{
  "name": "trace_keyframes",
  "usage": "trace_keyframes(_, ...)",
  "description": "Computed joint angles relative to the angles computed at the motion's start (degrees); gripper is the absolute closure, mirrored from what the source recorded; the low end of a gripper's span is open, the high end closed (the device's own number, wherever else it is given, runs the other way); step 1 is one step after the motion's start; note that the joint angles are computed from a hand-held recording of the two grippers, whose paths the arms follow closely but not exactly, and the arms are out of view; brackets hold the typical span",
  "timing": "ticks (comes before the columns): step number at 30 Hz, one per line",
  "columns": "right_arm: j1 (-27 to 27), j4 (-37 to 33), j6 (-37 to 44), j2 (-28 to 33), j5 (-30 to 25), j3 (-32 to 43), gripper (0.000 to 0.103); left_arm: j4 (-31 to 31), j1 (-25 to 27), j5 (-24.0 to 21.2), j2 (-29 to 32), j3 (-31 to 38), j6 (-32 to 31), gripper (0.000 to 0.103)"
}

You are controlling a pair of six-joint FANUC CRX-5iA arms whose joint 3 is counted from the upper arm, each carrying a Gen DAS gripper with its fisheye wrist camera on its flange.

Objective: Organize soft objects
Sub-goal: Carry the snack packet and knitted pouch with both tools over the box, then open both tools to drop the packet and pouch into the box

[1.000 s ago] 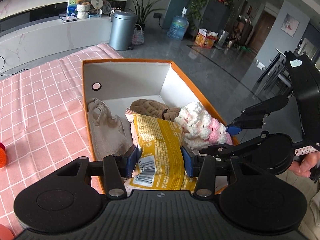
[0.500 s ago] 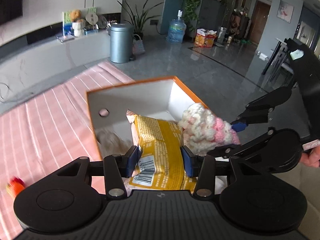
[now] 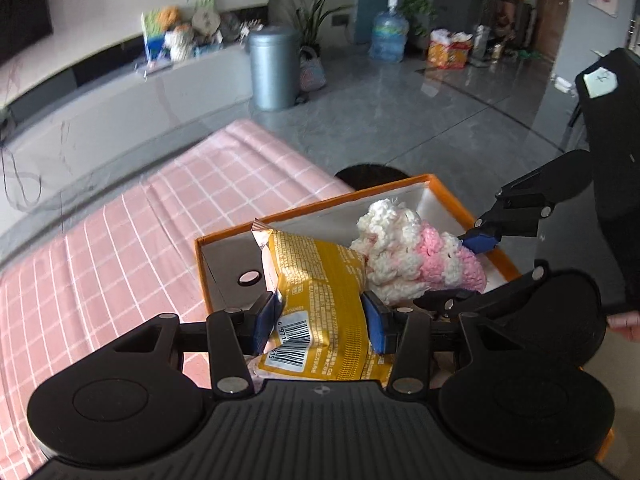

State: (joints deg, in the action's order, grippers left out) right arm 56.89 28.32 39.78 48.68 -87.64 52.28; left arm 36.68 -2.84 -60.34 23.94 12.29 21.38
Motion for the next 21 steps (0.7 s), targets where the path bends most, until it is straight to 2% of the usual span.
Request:
trace_keyframes(5, -1.05, -1.61, 7.45, 3.27, -3.26, 4.90, 0.063, -5.19, -1.33, -2.21, 3.60, 5.12, 4.98, 0.050)
trace_keyframes(9, -1.41, -1.29, 9.55, 4.21, -3.82, 5.56, 0.057, -7.21, -2.08, -3.15, 5.31, 7.27, 6.62, 0.050)
trace_keyframes(12, -1.34, -0.80, 9.34, 3.55, -3.21, 4.28, 0.050, -7.53, -2.26, -2.15, 4.81, 6.43, 5.79, 0.050)
trace_keyframes(14, -1.04, -0.36, 8.92, 2.77, -2.56, 2.87, 0.046, -7.10, -2.12, -2.48, 4.78, 6.40, 5.11, 0.045)
trace_keyframes(17, -0.75, 0.46, 8.68, 1.96, -1.91, 1.74, 0.040, -4.80, -1.71, -0.37, 3.40, 4.01, 1.99, 0.038)
trace_keyframes(21, 0.00, 2.38, 7.92, 0.93, -0.98, 0.31, 0.036, -1.82, -0.90, 0.97, 1.32, 1.39, -0.99, 0.037)
